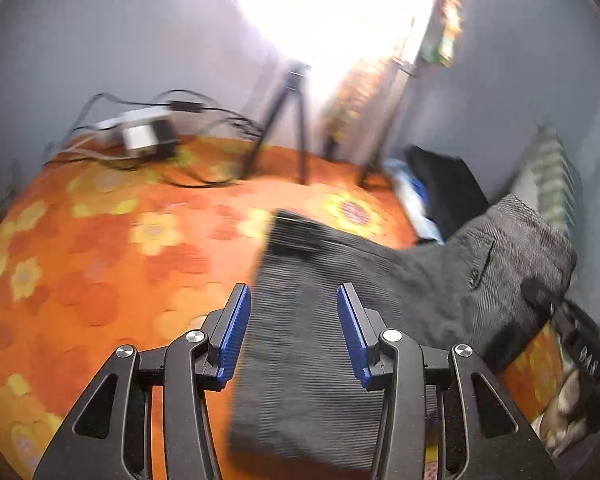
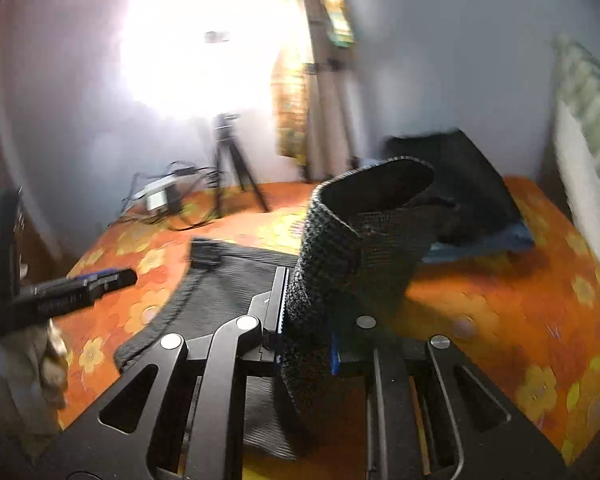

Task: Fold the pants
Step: 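Fold the held edge over the shorts with the right gripper, then release the shorts and open the right gripper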

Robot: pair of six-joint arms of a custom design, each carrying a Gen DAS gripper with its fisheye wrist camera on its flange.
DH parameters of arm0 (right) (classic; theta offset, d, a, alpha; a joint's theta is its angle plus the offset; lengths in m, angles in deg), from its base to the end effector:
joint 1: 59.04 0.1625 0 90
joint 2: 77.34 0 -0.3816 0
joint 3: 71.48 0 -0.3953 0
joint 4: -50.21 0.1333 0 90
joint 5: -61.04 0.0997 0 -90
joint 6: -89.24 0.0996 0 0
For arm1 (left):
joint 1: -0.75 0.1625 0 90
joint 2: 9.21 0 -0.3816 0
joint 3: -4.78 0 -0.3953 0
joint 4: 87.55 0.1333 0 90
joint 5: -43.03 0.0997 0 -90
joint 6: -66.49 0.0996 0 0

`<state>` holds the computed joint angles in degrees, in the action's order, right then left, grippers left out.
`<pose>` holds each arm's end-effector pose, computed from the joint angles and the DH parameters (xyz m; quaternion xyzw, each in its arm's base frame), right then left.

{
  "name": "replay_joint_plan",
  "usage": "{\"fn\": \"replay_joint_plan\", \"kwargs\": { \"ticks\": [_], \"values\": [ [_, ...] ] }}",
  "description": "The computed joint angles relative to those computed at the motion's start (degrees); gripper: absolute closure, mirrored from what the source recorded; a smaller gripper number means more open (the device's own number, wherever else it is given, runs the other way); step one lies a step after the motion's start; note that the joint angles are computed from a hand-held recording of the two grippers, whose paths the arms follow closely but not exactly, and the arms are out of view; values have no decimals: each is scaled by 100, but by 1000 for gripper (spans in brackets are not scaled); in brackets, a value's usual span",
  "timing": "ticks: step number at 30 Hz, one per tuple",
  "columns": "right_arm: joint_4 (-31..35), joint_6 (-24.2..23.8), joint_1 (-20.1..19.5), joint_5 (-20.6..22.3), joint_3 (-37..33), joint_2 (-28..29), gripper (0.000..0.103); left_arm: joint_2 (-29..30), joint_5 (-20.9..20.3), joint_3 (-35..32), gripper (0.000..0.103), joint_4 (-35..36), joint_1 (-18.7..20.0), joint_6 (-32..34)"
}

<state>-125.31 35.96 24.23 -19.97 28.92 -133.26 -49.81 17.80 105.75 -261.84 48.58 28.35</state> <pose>0.0733 -0.6487 0.1929 0.3942 -0.8468 0.3393 0.1112 -0.2329 -0.5899 0.0688 -0.0819 0.8295 -0.4716 0.2876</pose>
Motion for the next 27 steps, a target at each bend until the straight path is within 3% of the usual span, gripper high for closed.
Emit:
{"fn": "replay_joint_plan", "kwargs": {
  "ticks": [5,11,14,20,23,27],
  "values": [
    [-345,-923,384,-197,488,203,88,-500,355,650,61,16,-73,-604],
    [-1132,-2160,756,-933,931,881,89,-847,519,1070,61,347,-71,-1163],
    [-1404,-2471,784,-1139,932,1153,89,-893,533,1144,61,306,-67,-1159],
    [-1154,-2366,775,-1143,813,1175,89,-837,532,1091,61,302,-94,-1081],
    [-658,-2182,804,-1133,685,1133,87,-765,506,997,61,298,-93,-979],
    [979,-1774,688,-781,504,659,60,-684,493,911,61,250,-126,-791]
  ]
}}
